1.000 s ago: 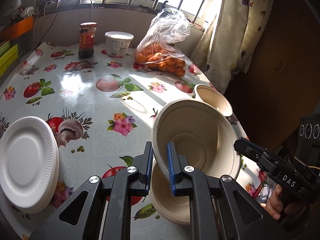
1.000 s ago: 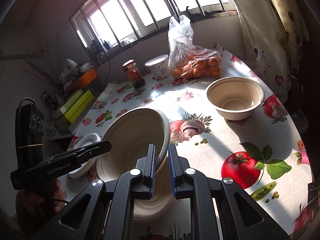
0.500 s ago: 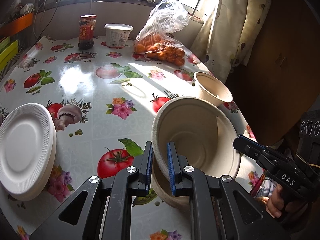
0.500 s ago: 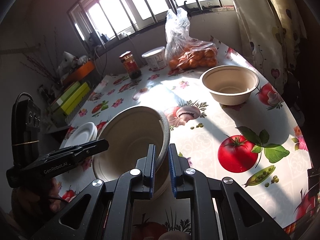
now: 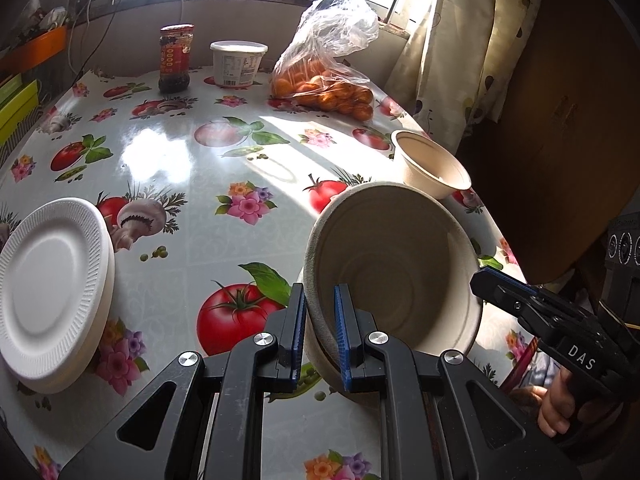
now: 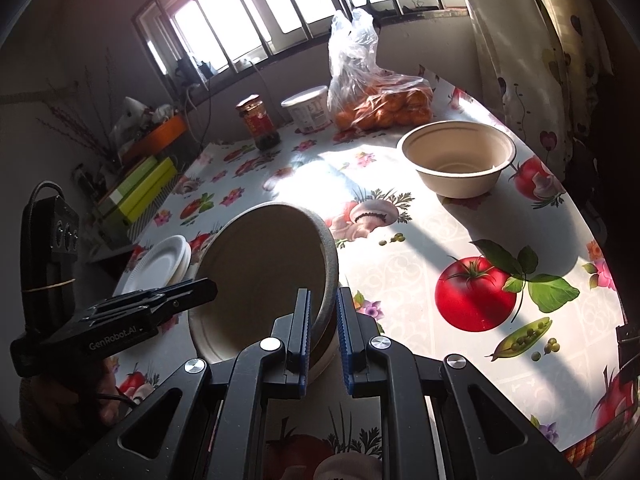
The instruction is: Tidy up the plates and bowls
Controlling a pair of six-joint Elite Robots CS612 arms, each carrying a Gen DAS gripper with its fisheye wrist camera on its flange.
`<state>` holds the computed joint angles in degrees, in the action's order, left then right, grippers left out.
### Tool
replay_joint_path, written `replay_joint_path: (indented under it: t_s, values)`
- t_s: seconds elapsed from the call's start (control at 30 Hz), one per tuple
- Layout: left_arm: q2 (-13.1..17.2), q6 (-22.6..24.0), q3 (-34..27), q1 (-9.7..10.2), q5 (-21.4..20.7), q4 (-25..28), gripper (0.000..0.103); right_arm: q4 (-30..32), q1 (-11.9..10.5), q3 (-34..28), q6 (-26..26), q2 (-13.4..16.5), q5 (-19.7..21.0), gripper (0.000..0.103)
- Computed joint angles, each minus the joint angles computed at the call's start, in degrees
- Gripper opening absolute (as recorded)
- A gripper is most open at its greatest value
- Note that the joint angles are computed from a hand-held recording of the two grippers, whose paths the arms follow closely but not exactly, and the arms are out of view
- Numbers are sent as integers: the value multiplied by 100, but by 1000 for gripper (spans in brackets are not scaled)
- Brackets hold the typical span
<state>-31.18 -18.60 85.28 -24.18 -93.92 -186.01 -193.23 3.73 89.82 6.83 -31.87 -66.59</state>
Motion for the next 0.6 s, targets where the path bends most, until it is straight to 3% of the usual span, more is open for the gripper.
replay_joint_path:
  t_s: [0.6]
  values:
    - [-7, 4, -14, -25, 68, 267, 15, 91, 17, 73, -23, -20, -25, 15]
